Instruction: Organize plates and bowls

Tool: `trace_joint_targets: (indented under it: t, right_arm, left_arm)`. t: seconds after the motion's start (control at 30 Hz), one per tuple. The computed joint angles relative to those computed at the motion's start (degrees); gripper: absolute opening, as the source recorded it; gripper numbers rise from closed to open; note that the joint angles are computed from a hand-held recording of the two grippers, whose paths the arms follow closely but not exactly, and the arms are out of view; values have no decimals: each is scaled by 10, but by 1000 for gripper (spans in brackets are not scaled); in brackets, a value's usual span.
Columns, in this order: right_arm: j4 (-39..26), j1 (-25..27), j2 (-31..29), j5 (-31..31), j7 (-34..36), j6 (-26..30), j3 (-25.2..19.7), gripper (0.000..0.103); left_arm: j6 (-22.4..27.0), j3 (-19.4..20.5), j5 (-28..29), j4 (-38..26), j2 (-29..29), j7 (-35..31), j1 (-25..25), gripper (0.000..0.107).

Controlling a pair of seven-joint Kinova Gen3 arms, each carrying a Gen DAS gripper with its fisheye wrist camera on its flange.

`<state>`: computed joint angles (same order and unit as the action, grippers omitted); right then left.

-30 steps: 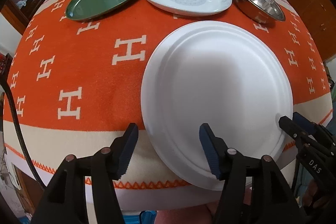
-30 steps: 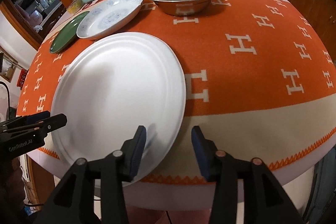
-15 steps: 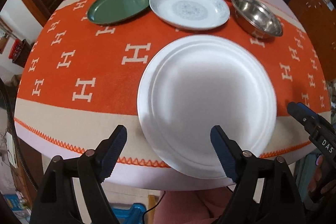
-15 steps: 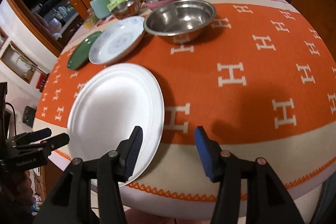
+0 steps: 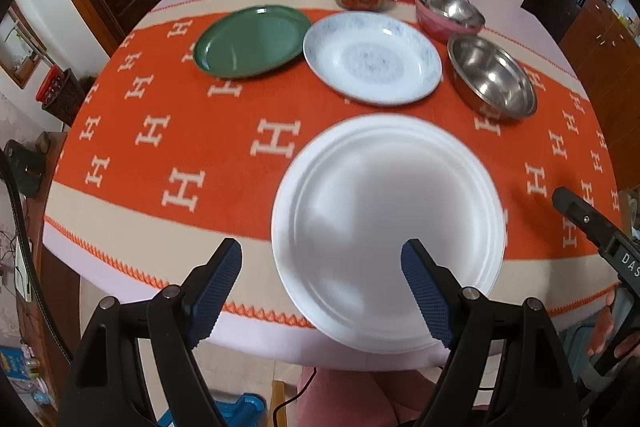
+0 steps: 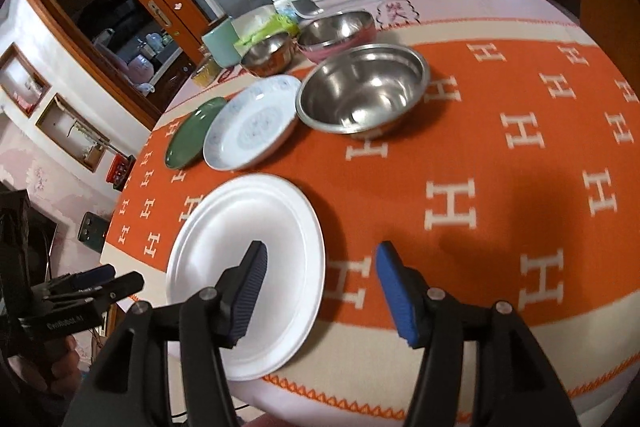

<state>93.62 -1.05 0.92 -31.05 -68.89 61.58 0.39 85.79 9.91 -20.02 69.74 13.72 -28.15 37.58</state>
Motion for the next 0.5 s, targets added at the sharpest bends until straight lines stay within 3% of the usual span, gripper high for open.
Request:
trace_joint_targets:
  t: [0.27,0.5]
  right_arm:
    - [-47,2,29,-24,26,7,-8,57]
    - [-92,-6,65,-15,-16,12,-22,57]
  left_arm:
    - [-2,-11,11,-35,0,-38,-33,81]
    - [0,-23,34,-70,17,-73,-65,83]
